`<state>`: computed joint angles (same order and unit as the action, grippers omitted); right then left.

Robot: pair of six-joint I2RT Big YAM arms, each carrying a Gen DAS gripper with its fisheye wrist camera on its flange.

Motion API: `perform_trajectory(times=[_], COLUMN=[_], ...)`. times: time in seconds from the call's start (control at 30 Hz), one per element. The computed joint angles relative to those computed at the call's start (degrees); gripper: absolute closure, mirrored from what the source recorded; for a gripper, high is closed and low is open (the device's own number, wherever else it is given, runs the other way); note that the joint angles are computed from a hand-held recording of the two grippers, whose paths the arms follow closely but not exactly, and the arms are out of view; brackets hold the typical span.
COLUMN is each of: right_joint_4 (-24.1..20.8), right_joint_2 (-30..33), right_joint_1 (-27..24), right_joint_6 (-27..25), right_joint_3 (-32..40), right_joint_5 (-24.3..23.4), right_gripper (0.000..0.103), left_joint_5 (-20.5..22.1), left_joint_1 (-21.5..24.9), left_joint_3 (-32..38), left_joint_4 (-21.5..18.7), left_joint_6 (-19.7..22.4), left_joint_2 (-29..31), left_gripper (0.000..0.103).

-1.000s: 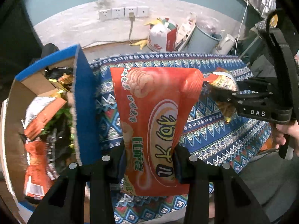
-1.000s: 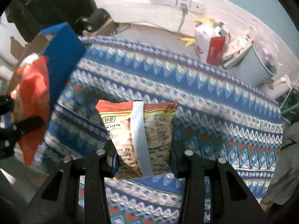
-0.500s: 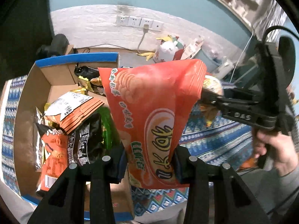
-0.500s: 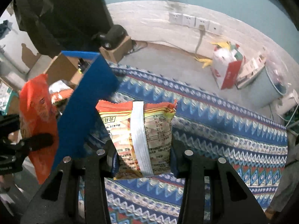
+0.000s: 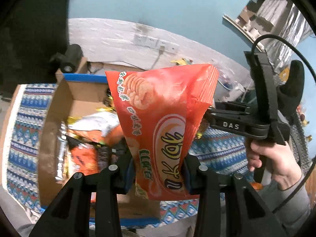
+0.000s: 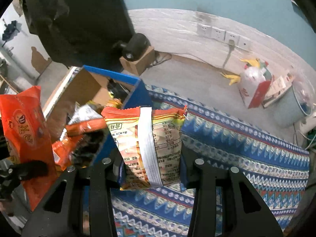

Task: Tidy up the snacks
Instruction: 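Carry the orange bag and bread pack into the box and open both tools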

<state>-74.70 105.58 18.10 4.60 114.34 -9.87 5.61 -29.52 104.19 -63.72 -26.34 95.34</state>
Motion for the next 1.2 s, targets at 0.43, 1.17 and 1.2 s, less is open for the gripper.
perform_trajectory(times=[0.43, 1.17, 1.2], right_joint_4=[-2.7, -5.8, -5.3], right_joint_2=[7.9, 16.8, 16.4], right_joint_1=[5.3, 9.6, 9.6], right_joint_6=[1.3, 4.1, 4.3], right_joint_3=[12.5, 25.3, 24.8], right_joint_5=[-1.1, -1.9, -1.8], right_gripper=[0.062, 0.048, 0.046], left_joint_5=[-6.7, -11.0, -11.2], left_joint_1=[6.1, 8.0, 7.9], left_joint_3=[-5.7, -6.0, -6.0], left_joint_4=[-1.0, -3.8, -3.9], left_joint_6=[-0.7, -5.6, -5.6], left_joint_2=[-1.7, -0.4, -0.4], left_gripper=[0.063, 0.034, 0.033])
